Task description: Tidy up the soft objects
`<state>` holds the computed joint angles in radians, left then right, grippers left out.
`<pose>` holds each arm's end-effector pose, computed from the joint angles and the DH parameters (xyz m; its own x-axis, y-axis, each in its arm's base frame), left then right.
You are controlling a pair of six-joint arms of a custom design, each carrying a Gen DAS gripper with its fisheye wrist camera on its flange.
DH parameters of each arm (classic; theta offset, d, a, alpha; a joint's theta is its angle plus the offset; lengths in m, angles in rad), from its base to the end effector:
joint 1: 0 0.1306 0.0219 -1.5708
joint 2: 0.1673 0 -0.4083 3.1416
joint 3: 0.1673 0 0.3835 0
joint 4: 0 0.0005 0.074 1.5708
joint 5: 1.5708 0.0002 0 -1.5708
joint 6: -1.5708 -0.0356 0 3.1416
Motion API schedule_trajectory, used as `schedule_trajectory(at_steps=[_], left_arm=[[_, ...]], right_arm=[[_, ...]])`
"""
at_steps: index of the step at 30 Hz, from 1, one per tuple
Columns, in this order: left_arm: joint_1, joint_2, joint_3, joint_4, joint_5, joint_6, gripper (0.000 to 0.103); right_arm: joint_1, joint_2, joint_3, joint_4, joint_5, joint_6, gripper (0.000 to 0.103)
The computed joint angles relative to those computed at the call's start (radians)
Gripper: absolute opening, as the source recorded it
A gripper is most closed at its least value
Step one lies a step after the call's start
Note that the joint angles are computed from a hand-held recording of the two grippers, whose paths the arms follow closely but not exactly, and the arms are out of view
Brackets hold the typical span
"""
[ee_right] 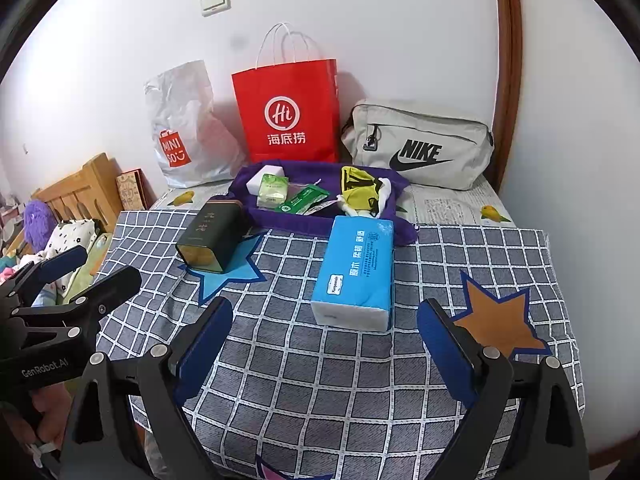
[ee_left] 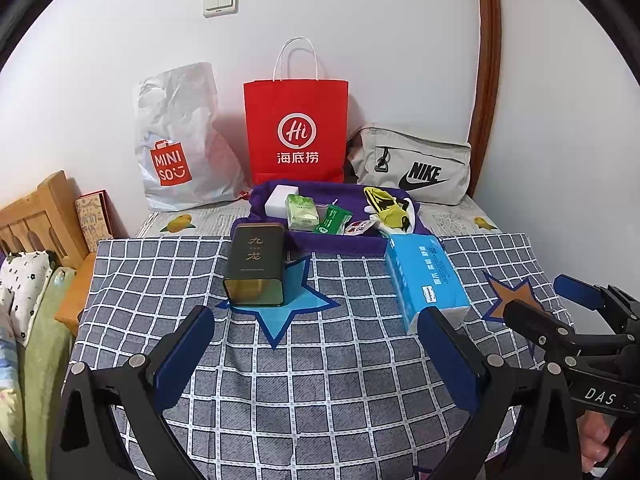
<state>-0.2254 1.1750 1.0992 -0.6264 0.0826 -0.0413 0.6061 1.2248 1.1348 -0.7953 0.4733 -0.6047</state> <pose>0.3845 -0.0917 0.4284 -0.6173 0.1838 -0.7650 0.3099 0.9505 -0.0217 0.3367 0.2130 0.4160 -0.6768 0.1466 -0.7214 0.1397 0.9877 0.0696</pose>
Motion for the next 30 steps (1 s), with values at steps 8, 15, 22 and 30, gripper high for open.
schedule_trajectory(at_steps=[8,15,22,30], left_arm=[[0.001,0.0,0.001,-0.001,0.001,-0.001,0.103],[0.0,0.0,0.001,-0.001,-0.002,-0.001,0.103],[0.0,-0.001,0.0,-0.001,-0.003,-0.001,0.103],[0.003,0.001,-0.002,-0.001,0.004,0.0,0.103]], right_arm=[[-0.002,-0.001,0.0,0.0,-0.003,0.005,0.093],[-0.003,-0.002,-0.001,0.002,-0.005,0.006,0.093],[-0.005,-0.006,-0.003,0.004,-0.005,0.007,0.093],[-0.003,-0.009,-0.005,-0.003,-0.007,0.003,0.093]])
